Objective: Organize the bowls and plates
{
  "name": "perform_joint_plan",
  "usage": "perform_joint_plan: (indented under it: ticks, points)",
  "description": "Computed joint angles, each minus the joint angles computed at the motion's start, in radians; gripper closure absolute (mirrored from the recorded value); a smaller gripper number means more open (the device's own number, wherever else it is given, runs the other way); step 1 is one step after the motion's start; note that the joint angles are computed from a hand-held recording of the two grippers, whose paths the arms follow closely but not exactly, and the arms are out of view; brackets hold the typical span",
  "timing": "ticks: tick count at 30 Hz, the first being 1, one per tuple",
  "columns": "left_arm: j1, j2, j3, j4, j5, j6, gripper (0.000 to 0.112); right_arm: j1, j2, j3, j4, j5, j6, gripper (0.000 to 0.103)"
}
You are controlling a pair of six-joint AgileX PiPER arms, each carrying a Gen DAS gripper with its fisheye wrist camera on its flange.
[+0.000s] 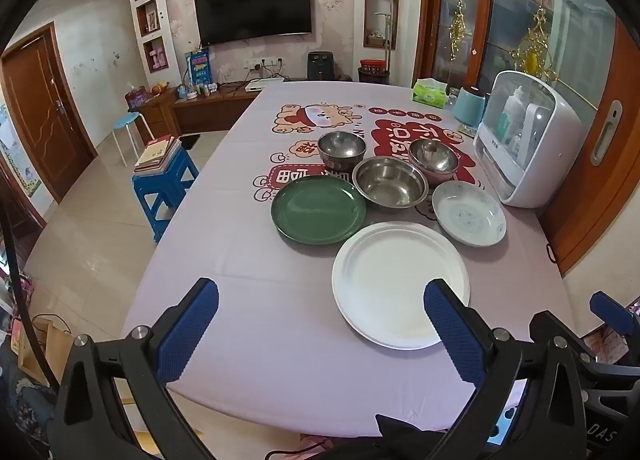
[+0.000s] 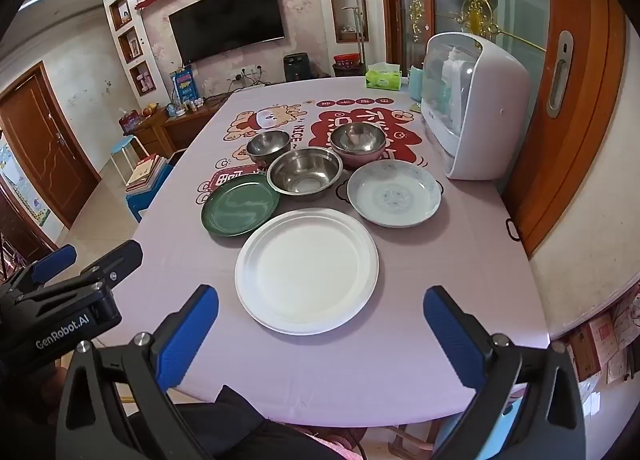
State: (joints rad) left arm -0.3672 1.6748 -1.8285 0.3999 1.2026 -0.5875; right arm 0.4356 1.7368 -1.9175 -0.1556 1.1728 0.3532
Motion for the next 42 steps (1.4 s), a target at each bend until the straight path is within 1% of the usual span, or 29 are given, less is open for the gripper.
perform_joint_plan:
  ticks: [2,11,22,28,42]
  points:
    - [0.000,-0.005,0.010,0.002,-0.013,-0.007,0.010,0.002,-0.002,0.005,-0.004,-0.006,0.001,0.000]
    - [0.002,-0.008,0.011,-0.008,-0.019,-0.001,0.012,0.000,-0.001,0.005,0.002,-0.005,-0.001,0.000]
    - [-0.001,-0.008,0.008,-0.005,-0.014,-0.003,0.012,0.002,-0.001,0.008,0.000,-0.006,0.004,0.000]
    - [0.011,0.002,-0.019,-0.013,0.000,0.015,0.012,0.001,-0.005,0.013,0.002,-0.008,0.002,0.000]
    - [0.015,-0.026,0.042,-0.008,-0.029,0.006,0.012,-0.020,-0.023,0.041,0.019,-0.022,-0.018,0.000]
